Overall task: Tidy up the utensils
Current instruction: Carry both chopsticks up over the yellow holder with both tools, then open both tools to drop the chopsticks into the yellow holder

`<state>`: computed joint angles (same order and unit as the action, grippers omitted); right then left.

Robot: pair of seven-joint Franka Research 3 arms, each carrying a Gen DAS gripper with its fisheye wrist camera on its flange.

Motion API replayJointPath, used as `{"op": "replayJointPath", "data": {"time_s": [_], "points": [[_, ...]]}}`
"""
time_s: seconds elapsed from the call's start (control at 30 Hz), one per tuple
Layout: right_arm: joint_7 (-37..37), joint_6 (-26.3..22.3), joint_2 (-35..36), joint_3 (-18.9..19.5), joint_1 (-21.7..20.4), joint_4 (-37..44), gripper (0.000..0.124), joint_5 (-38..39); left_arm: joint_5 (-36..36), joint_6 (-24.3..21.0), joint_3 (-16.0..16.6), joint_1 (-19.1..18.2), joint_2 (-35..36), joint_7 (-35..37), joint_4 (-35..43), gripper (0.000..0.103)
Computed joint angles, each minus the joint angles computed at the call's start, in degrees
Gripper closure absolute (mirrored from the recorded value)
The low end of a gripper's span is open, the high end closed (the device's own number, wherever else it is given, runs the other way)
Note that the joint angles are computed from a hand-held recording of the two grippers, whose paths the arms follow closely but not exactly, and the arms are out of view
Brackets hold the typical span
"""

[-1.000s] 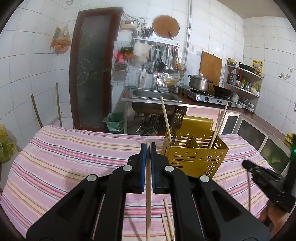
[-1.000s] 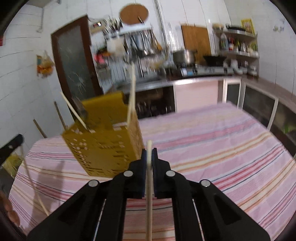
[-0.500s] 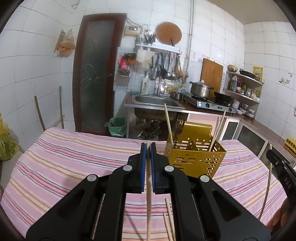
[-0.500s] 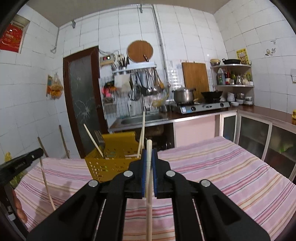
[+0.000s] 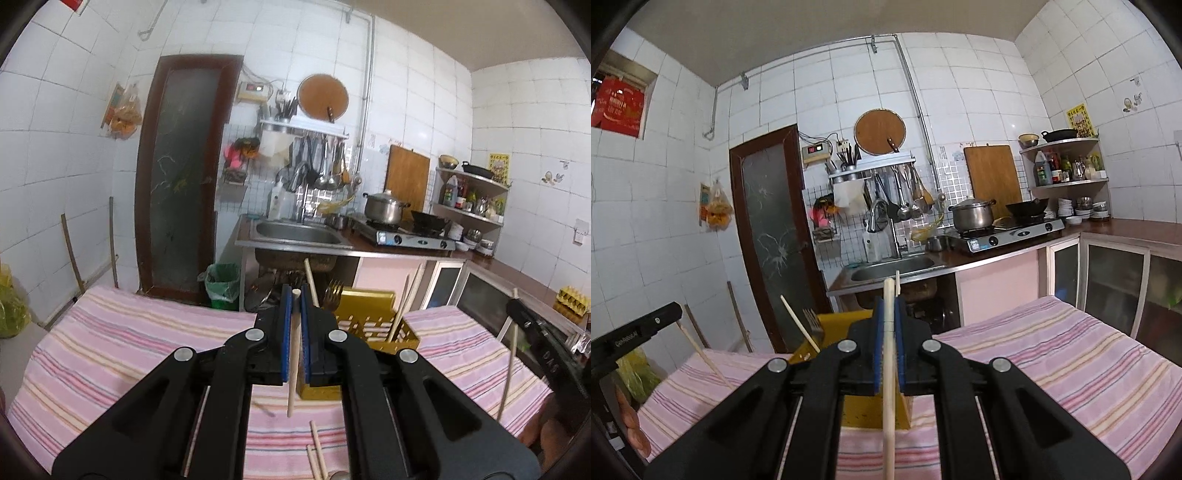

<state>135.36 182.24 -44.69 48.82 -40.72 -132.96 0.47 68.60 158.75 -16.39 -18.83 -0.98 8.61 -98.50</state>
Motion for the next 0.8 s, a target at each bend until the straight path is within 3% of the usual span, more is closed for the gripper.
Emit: {"op": "replayJointPath", "data": {"time_s": [0.5,0.8], "points": [[-1.7,3.7,5.6,4.3,-6.6,6.6,0.118,1.5,-4.3,1.4,1.5,-1.3,3.8,5.5,9.5,0.100],[-2.5,4.4,7.3,9.8,-15.7,14.4,0.118,1.9,-6.8,0.7,3.8,-4.7,10.4,10.1,20.1,0.100]]}}
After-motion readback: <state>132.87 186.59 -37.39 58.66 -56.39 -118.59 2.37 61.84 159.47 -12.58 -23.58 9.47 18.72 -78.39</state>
